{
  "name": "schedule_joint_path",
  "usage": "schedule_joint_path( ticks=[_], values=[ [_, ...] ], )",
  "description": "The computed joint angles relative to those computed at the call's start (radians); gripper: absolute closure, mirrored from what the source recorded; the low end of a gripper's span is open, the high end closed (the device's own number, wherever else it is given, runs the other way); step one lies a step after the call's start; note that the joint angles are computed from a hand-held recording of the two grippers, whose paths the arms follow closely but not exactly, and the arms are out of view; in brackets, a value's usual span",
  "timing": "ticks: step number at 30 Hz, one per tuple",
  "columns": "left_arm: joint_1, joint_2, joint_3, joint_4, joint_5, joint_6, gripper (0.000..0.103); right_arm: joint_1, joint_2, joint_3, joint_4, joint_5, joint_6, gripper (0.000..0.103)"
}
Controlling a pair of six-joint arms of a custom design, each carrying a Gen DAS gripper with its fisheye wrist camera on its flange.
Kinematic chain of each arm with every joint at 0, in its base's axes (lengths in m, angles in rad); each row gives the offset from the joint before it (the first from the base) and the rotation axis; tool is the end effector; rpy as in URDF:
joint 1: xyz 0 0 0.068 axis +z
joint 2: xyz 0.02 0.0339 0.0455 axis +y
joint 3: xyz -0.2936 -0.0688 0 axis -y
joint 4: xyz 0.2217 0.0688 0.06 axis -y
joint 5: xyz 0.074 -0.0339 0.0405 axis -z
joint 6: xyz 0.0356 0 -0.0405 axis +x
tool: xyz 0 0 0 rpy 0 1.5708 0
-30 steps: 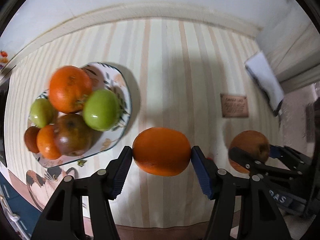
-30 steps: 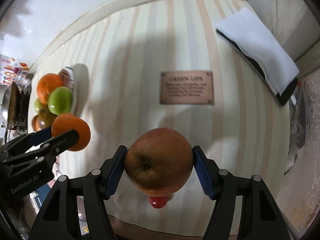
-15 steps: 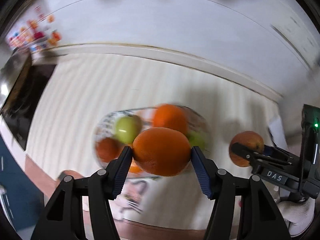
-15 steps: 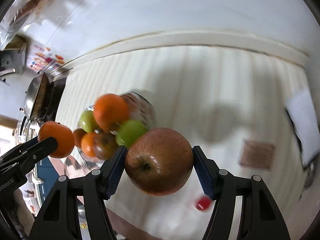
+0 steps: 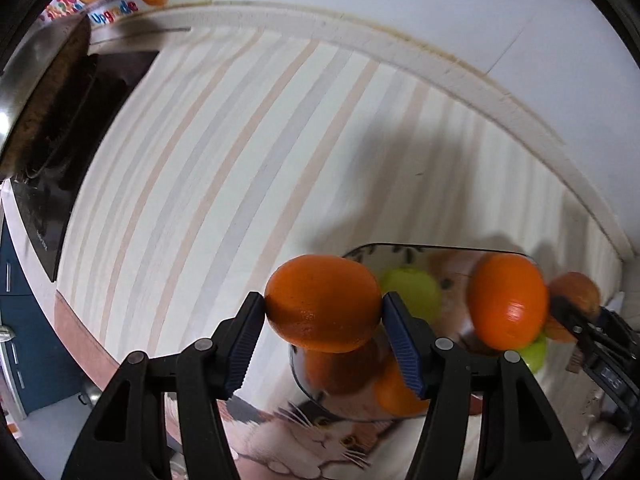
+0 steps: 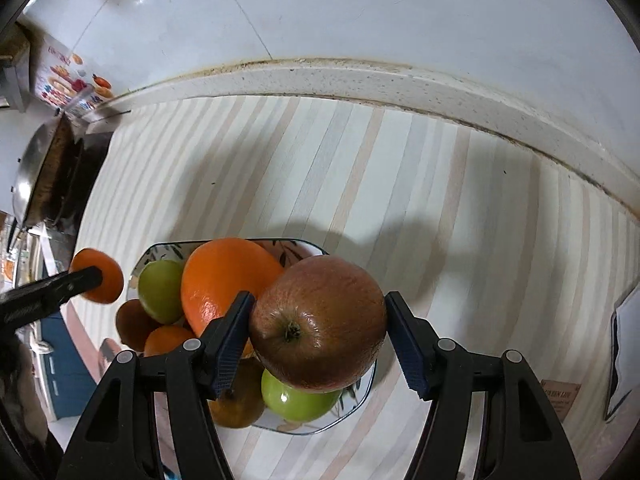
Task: Organize fruits
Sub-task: 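Carry both fruits onto the floral plate and open both tools to release them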
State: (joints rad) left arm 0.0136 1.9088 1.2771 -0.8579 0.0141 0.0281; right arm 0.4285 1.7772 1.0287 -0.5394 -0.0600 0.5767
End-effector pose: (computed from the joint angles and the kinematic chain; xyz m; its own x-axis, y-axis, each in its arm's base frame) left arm 0.3406 0.0041 0.1988 -0.9966 0.0145 -0.0815 0.0156 0.9998 -0.0118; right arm 0.2847 0.1324 0.1888 -0.9666 0.1568 -0.2026 0.1158 0.9728 0.2005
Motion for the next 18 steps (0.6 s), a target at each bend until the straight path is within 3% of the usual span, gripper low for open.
schedule_joint_path(
  ticks=[13,18],
  values=[
    [-0.045,0.035,-0.006,0.020,-0.046,0.050,0.043,-0.019,0.057,0.016,0.021,-0.021,-0.004,0.032],
    [-0.009,0.048,0.007,-0.006,0.006,0.056,0.041,-0.018,0.059,0.025,0.007,-0.022,-0.006,0.030]
  ],
)
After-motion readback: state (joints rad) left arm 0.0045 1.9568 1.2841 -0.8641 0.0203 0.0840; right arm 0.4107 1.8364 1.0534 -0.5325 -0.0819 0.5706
